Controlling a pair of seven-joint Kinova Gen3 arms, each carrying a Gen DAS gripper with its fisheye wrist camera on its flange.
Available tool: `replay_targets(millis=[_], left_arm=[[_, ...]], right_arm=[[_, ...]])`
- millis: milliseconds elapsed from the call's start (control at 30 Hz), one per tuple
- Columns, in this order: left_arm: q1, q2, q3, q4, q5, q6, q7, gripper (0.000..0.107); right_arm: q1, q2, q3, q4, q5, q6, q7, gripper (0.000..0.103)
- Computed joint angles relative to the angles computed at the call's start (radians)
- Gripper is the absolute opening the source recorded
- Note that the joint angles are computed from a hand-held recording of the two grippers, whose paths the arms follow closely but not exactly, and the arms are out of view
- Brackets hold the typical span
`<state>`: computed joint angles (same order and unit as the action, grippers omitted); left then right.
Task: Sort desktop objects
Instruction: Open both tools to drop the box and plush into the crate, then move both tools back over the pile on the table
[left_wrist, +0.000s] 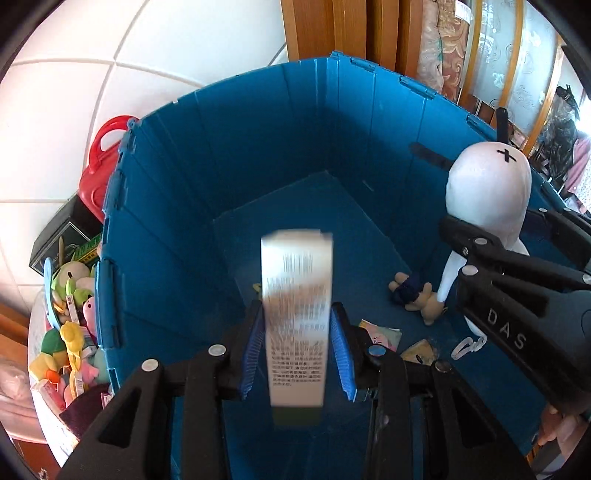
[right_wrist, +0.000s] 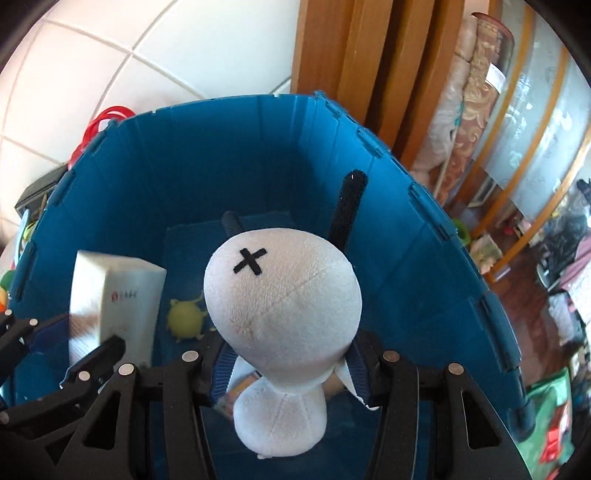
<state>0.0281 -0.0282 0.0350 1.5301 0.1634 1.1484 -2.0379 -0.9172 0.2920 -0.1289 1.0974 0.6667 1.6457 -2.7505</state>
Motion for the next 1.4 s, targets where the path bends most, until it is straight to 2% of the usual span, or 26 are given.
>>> replay_targets(millis=[67, 133, 200, 367, 433, 533, 600, 667, 767, 1133, 1400], left_arm=[[-0.009, 0.015, -0.009, -0.018, 0.025, 0.038, -0.009, 0.048], [-0.025, 0.028, -0.020, -0.035, 0.053, 0.066, -0.011, 0.053], [-0.049, 0.041, -0.035, -0.046, 0.096, 0.084, -0.030, 0.054], [-0.111, 0.084, -0.055, -0.086, 0.197, 0.155, -0.048, 0.057], [-0.140, 0.105, -0.061, -0.102, 0.235, 0.189, -0.047, 0.057], [-0.177, 0.121, -0.062, -0.114, 0.290, 0.222, -0.057, 0.057], [-0.179, 0.112, -0.055, -0.104, 0.280, 0.207, -0.057, 0.057], [-0.162, 0.092, -0.045, -0.089, 0.244, 0.166, -0.041, 0.057], [-0.146, 0.072, -0.040, -0.072, 0.226, 0.136, -0.047, 0.057], [-0.107, 0.046, -0.034, -0.056, 0.168, 0.082, -0.033, 0.057], [-0.106, 0.032, -0.045, -0.041, 0.180, 0.058, -0.039, 0.057]], right_arm=[[-0.004, 0.019, 0.005, -0.025, 0.004, 0.031, 0.010, 0.052], [-0.021, 0.033, 0.011, -0.045, 0.016, 0.058, 0.010, 0.053], [-0.038, 0.042, 0.018, -0.058, 0.026, 0.079, 0.002, 0.055], [-0.010, 0.040, 0.025, -0.066, -0.016, 0.068, 0.019, 0.061], [-0.010, 0.040, 0.029, -0.071, -0.017, 0.071, 0.012, 0.081], [-0.050, 0.067, 0.045, -0.094, 0.052, 0.118, -0.014, 0.094], [-0.077, 0.100, 0.071, -0.133, 0.080, 0.158, 0.002, 0.103], [-0.056, 0.122, 0.050, -0.164, 0.055, 0.161, 0.050, 0.103], [-0.066, 0.165, 0.082, -0.222, 0.040, 0.205, 0.113, 0.102], [-0.066, 0.125, 0.096, -0.178, 0.040, 0.167, 0.075, 0.103], [-0.063, 0.120, 0.088, -0.164, 0.046, 0.155, 0.064, 0.103]])
